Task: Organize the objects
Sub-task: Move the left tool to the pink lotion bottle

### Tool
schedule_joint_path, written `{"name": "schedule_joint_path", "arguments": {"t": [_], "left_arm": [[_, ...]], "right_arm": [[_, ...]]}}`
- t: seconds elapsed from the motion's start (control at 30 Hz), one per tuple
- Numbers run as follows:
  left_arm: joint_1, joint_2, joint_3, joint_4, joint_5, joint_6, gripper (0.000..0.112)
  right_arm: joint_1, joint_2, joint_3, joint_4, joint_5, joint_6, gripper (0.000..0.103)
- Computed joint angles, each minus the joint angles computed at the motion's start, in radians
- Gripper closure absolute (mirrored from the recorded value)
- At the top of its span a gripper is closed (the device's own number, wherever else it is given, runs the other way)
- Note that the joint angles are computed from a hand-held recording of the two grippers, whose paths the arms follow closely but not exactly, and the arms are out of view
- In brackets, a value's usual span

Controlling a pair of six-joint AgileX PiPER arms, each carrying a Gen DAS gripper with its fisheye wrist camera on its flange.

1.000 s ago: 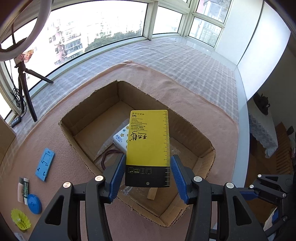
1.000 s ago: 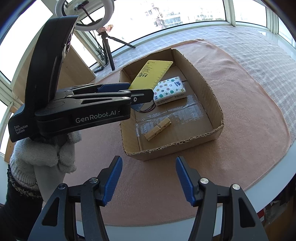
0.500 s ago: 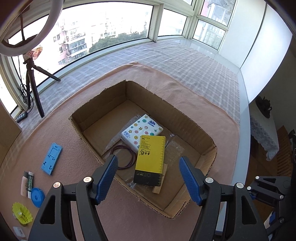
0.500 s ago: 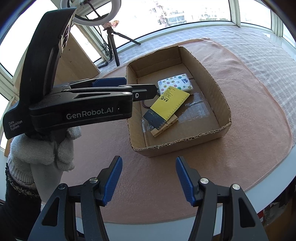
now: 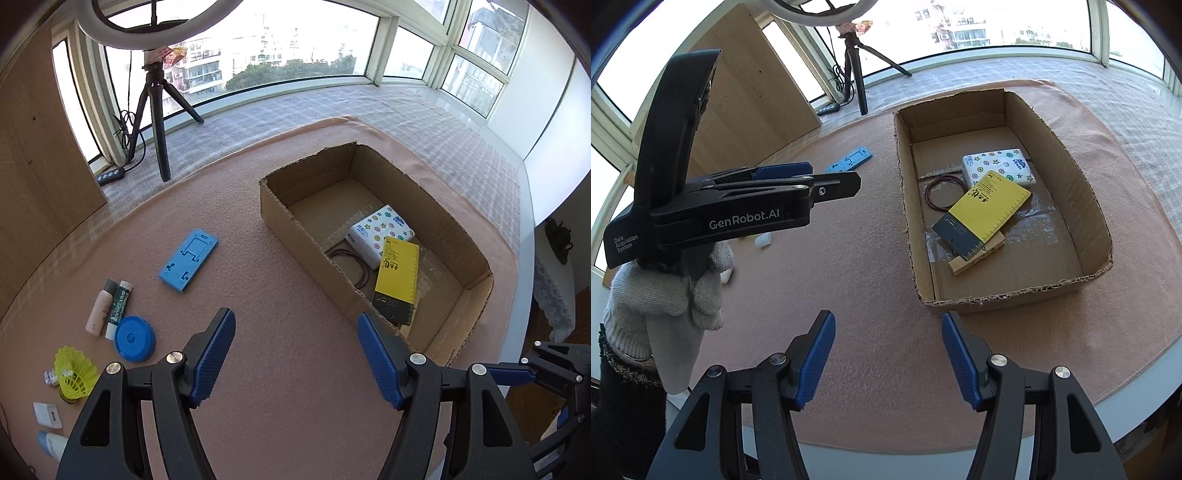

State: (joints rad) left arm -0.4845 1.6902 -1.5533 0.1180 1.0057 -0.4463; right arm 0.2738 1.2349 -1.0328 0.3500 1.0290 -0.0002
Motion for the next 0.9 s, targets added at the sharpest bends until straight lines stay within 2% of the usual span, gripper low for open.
{"name": "schedule_joint_path", "arguments": {"t": [0.23,0.47,0.7,0.9], "left_arm": [[0.145,-0.111,0.162,-0.022,-0.025,0.028,0.040],[0.336,-0.139,0.225,-0.076,-0.039,0.123,0.040],[0.547,-0.067,0.179,-0.180,-0.052,0.230,0.040],[0.640,0.066,0.069,-0.265,-0.034,0.283,0.041]], "right_arm": [[0.102,0.058,-0.046,-0.024,-0.024,0.056,0.047],[0.209,0.110,-0.084,-0.102,-0.062,0.146,0.047],[0.289,0.159,-0.098,-0.166,-0.090,0.224,0.047],[0.319,0.172,-0.101,-0.193,-0.092,0.260,0.047]]}}
